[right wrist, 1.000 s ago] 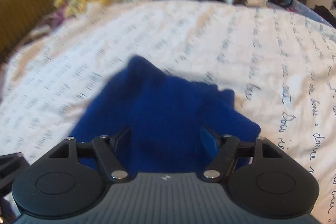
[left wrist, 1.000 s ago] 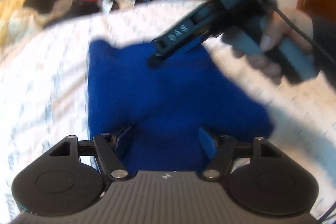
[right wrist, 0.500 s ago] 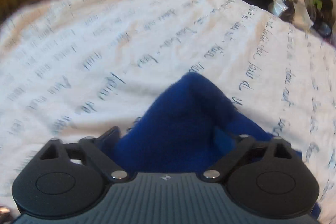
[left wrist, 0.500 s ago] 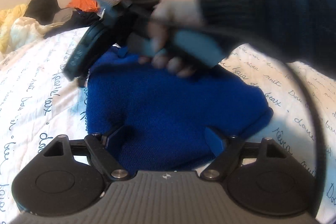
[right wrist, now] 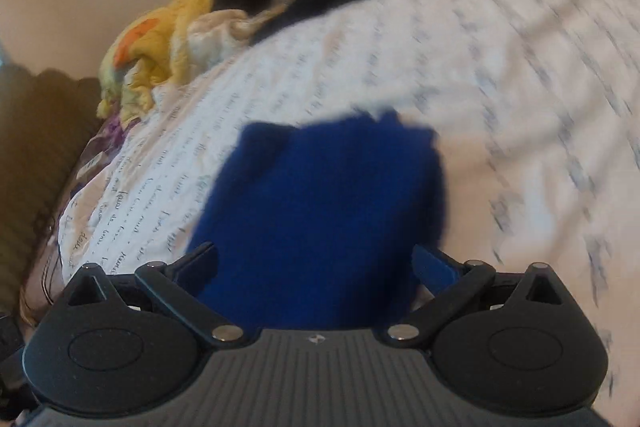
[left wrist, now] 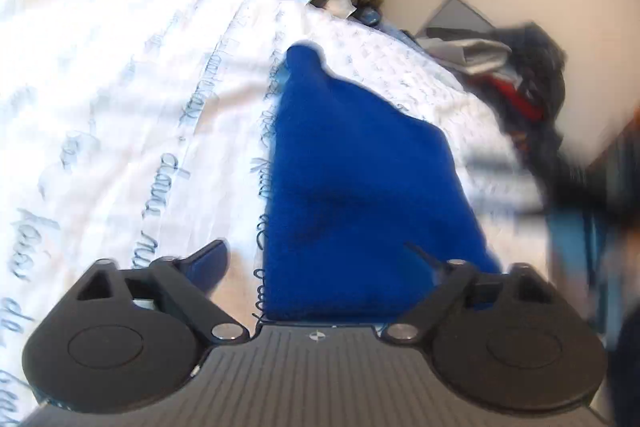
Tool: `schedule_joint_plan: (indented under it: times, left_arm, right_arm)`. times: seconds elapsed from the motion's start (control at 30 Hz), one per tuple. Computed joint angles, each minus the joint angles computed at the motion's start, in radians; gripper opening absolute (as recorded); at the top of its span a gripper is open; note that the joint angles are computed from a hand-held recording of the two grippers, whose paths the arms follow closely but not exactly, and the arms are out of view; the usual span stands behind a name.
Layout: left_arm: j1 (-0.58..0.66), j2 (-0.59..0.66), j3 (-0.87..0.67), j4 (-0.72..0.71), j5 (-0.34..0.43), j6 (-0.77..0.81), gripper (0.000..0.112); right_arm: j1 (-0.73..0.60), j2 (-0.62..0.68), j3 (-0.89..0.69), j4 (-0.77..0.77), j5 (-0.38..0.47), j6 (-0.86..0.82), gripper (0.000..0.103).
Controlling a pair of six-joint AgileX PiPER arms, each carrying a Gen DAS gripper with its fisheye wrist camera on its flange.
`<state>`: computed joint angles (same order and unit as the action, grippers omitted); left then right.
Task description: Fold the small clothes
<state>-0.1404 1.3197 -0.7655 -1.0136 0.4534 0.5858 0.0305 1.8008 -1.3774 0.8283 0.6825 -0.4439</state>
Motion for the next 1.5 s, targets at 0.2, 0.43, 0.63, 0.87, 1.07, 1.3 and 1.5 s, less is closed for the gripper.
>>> schedule_joint_plan:
  times: [0.2, 0.43, 0.63, 0.87, 1.07, 1.3, 1.5]
  left_arm:
    - [0.056, 0.172, -0.193, 0.017, 0.226, -0.110, 0.047]
    - [0.004, 0.148, -0.294, 0.319, 0.249, -0.376, 0.011]
    - [-0.115, 0.047, -0.189, 0.641, 0.122, -0.554, 0.044]
    - [-0.359, 0.083, -0.238, 1.329, -0.150, -1.060, 0.084]
    - [-0.410, 0.393, -0.417, 1.430, -0.161, -1.064, 0.091]
    - [-0.376, 0.344, -0.421, 1.229, -0.104, -0.918, 0.087]
    - [-0.438, 0.301, -0.382, 1.477, -0.038, -1.179, 0.091]
  right_arm:
    - [-0.142, 0.005, 0.159, 0.303, 0.270, -0.225, 0.085]
    - [-0.097, 0.040, 0.034, 0.109, 0.277, -0.143, 0.015]
    - [-0.134, -0.068, 0.193, 0.107, 0.241, -0.241, 0.022]
    - [-0.137, 0.034, -0.074, 0.228, 0.207, -0.191, 0.064]
    - [0.041, 0.404, -0.620, -0.281, 0.199, 0.136, 0.061]
    - [0.057, 0.418, -0.687, -0.361, 0.206, 0.225, 0.061]
    - [0.084, 0.145, -0.264, -0.101, 0.041, -0.038, 0.083]
